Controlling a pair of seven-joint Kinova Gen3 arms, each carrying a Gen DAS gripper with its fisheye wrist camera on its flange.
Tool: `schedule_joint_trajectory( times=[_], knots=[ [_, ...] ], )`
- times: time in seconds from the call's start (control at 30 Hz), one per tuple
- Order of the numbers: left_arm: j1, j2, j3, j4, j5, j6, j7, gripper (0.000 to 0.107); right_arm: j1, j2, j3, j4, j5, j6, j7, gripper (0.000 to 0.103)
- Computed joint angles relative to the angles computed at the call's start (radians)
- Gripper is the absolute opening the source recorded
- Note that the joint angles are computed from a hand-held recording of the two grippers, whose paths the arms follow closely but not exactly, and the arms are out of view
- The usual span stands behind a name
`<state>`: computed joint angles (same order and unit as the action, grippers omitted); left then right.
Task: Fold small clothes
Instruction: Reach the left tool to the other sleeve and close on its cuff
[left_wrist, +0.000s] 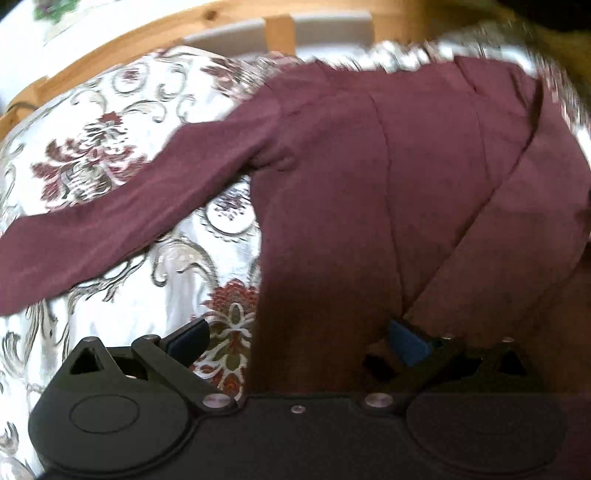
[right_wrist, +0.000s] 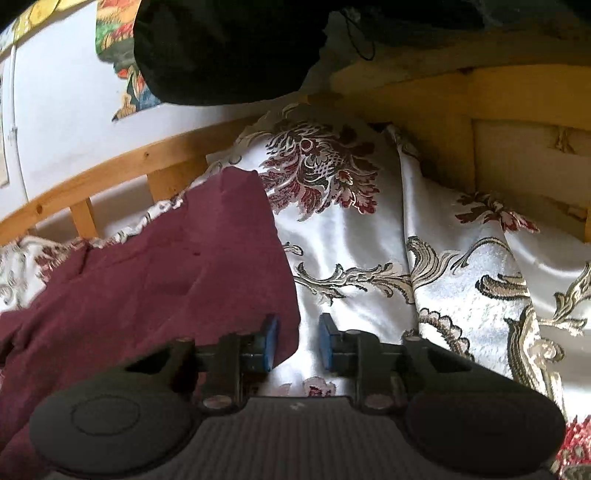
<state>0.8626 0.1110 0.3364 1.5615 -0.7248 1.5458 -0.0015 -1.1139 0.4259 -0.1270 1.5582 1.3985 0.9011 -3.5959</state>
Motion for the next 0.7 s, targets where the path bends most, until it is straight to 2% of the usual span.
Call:
schedule_joint_trajectory(
  times=[0.07, 0.13, 0.23, 0.3, 0.4, 0.47, 0.57, 0.63, 0.7],
  knots=[
    [-0.014, -0.036, 0.051, 0.041, -0.025, 0.009, 0.081, 0.102, 0.003, -0.013, -0.003, 0.014, 0.005, -0.018, -0.026, 0.045],
    [-0.063, -0.061, 0.143, 0.079, -0.032, 0.069, 0.163, 0.102, 0.000, -0.023, -0.010, 0.021, 0.018, -0.024, -0.040, 0.066],
    [-0.194, -0.162, 0.271, 0.177, 0.031, 0.074, 0.285, 0.102, -0.006, -0.038, -0.025, 0.038, 0.053, -0.041, -0.074, 0.084],
    [-0.287, -0.255, 0.334, 0.238, 0.080, 0.063, 0.366, 0.102, -0.008, -0.043, -0.038, 0.039, 0.067, -0.052, -0.081, 0.090],
    [-0.400, -0.348, 0.417, 0.283, 0.103, 0.157, 0.488, 0.102, -0.004, -0.054, -0.057, 0.041, 0.073, -0.093, -0.077, 0.097],
    [-0.402, -0.375, 0.412, 0.299, 0.092, 0.238, 0.555, 0.102, 0.001, -0.063, -0.068, 0.044, 0.068, -0.129, -0.072, 0.101],
    [-0.309, -0.405, 0.303, 0.340, 0.060, 0.333, 0.664, 0.102, -0.002, -0.072, -0.076, 0.041, 0.058, -0.156, -0.059, 0.102],
    [-0.227, -0.432, 0.224, 0.376, 0.021, 0.346, 0.730, 0.102, 0.000, -0.079, -0.080, 0.037, 0.036, -0.173, -0.040, 0.103],
    [-0.212, -0.455, 0.181, 0.394, -0.017, 0.338, 0.757, 0.102, -0.001, -0.087, -0.081, 0.041, 0.017, -0.187, -0.038, 0.103]
  ],
)
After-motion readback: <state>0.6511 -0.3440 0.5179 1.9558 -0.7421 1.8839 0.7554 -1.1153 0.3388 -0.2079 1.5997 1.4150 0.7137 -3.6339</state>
